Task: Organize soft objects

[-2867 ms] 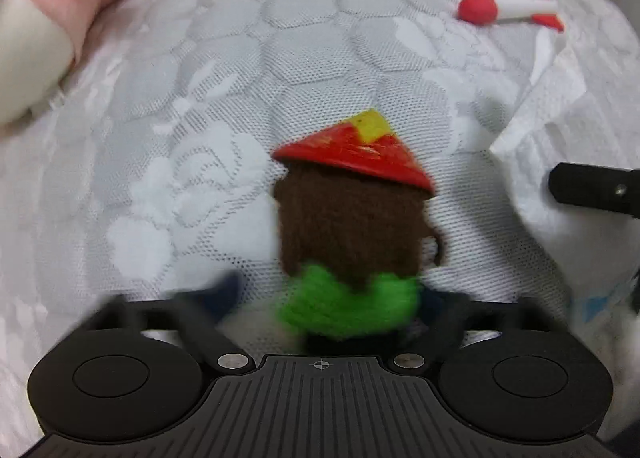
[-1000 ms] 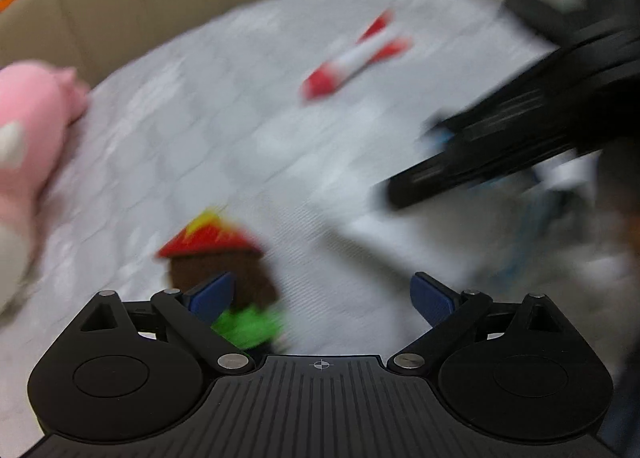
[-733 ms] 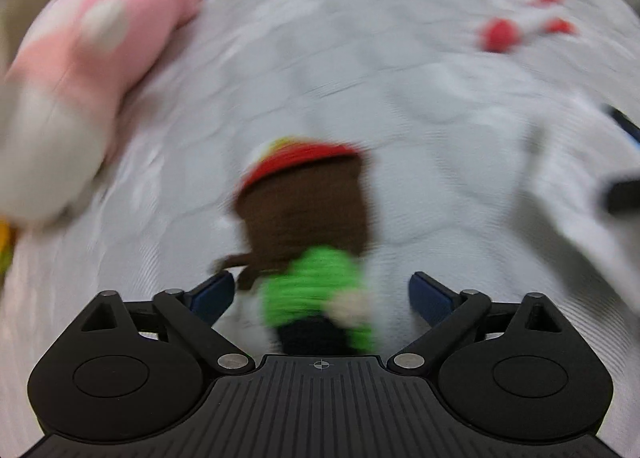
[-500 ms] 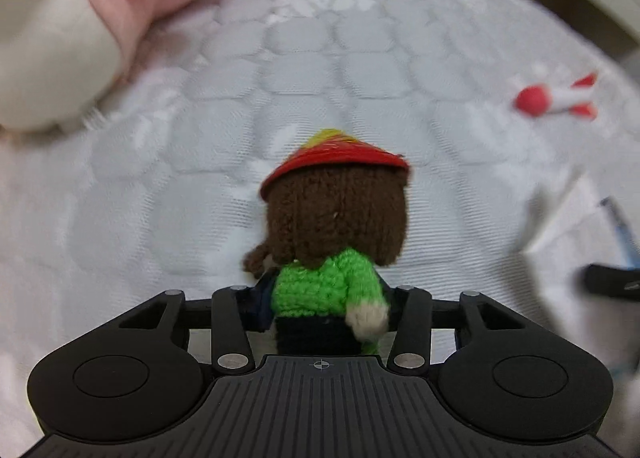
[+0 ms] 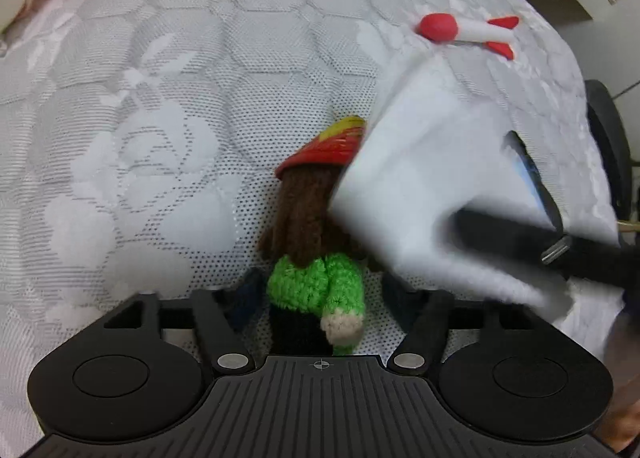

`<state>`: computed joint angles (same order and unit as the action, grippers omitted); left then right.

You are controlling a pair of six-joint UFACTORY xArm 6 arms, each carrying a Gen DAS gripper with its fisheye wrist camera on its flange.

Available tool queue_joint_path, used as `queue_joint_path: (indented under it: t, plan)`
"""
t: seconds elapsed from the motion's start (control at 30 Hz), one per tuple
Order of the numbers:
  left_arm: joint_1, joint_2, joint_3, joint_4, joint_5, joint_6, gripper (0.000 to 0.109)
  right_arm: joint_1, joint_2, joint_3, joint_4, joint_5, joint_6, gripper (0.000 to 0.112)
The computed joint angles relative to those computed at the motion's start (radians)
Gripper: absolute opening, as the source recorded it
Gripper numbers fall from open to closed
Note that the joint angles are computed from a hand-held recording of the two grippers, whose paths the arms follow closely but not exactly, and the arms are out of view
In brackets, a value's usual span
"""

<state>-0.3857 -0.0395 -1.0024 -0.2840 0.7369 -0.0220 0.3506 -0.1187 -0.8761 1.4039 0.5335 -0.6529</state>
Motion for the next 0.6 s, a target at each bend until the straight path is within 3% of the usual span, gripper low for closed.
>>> queue_joint_path:
  t: [0.1, 0.23, 0.4, 0.5, 0.6]
  plan:
    - [-0.022, -0.018, 0.016, 0.170, -0.010, -0.101, 0.086, 0.024, 0.013, 0.002, -0.120, -0.033, 0.083, 0.015]
    - [0.003, -0.013, 0.006, 0.142, -0.021, -0.096, 0.089, 0.026, 0.005, 0.015, -0.172, -0.071, 0.145, 0.015]
    - [0.004, -0.036, 0.016, 0.228, -0.015, -0.157, 0.094, 0.049, -0.006, 0.063, -0.567, -0.176, 0.439, 0.009]
    - [0.016, -0.009, -0.002, 0.288, -0.019, -0.220, 0.099, 0.053, 0.000, 0.060, -0.576, -0.150, 0.431, 0.009]
    - [0.048, -0.018, 0.005, 0.300, -0.011, -0.252, 0.100, 0.055, -0.008, 0.044, -0.461, -0.079, 0.292, 0.016]
